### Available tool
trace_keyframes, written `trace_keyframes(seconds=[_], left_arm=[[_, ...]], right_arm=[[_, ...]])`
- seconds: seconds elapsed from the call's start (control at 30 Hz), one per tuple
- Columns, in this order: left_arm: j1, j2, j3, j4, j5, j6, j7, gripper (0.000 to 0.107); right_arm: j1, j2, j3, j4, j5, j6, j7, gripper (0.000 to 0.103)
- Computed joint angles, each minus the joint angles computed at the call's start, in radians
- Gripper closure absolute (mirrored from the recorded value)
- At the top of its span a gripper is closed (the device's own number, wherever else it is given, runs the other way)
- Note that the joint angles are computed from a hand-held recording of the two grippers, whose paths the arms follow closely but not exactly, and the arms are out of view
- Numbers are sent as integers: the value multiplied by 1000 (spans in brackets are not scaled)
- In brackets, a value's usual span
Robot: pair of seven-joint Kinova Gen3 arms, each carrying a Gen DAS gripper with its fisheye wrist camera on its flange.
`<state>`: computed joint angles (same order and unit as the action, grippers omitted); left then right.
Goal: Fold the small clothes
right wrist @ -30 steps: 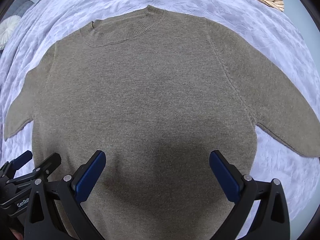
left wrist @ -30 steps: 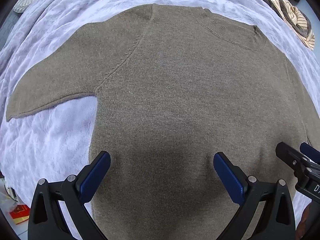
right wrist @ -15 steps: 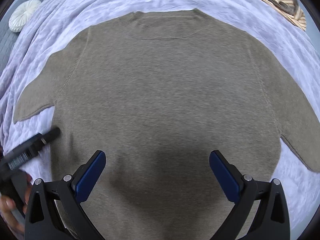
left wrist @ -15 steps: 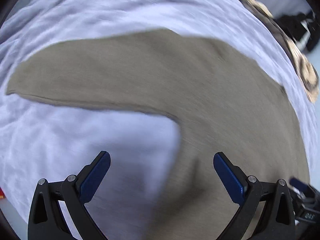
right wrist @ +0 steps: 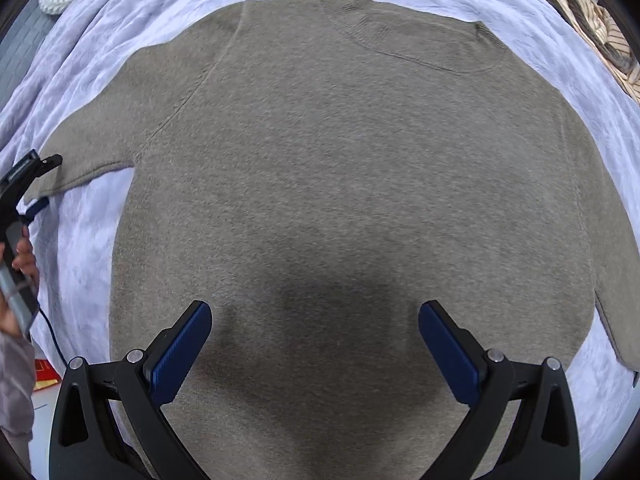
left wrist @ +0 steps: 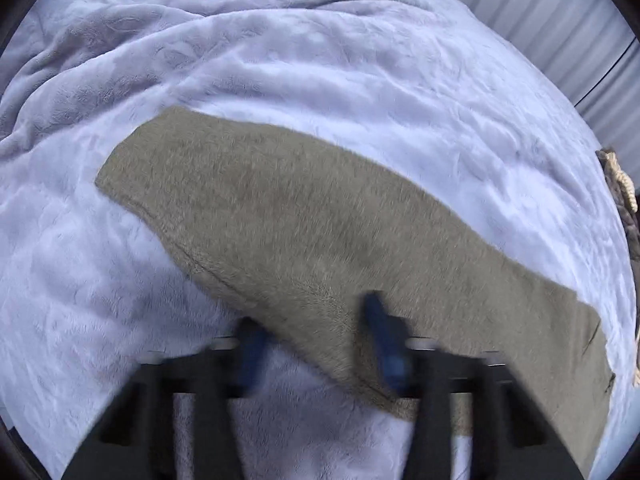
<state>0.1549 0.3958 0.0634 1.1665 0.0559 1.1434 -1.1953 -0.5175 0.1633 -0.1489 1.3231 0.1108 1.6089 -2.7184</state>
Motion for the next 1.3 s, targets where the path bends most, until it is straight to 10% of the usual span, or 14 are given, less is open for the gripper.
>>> trace_keyframes(seconds=[0.4,0.93,0.97,1.03,1.07,1.3], left_arm=[[67,-127,126,-44,150,-124,-294,99],[612,125,125,-314,-50,170,-280,97],[611,129,125,-315,-50,186,-279,90],[599,100,118,-274,-45,170,-269,21],[594,73,112,-242,-57,143,-258,7],[561,-14,60,-192,-197,143,-188,4]], right_arm=[[1,-109,-22,74,18,-35,-69,0],[212,-451,-69,378,-33,-53,-212,0],[227,-465,-70,391,-40,-72,-212,0],[256,-509,-61,423,-57,-104,-196,0],[268,-519,-59,429,-63,-118,-184,0],[253,-405,-102,314,34,-161,39,0]])
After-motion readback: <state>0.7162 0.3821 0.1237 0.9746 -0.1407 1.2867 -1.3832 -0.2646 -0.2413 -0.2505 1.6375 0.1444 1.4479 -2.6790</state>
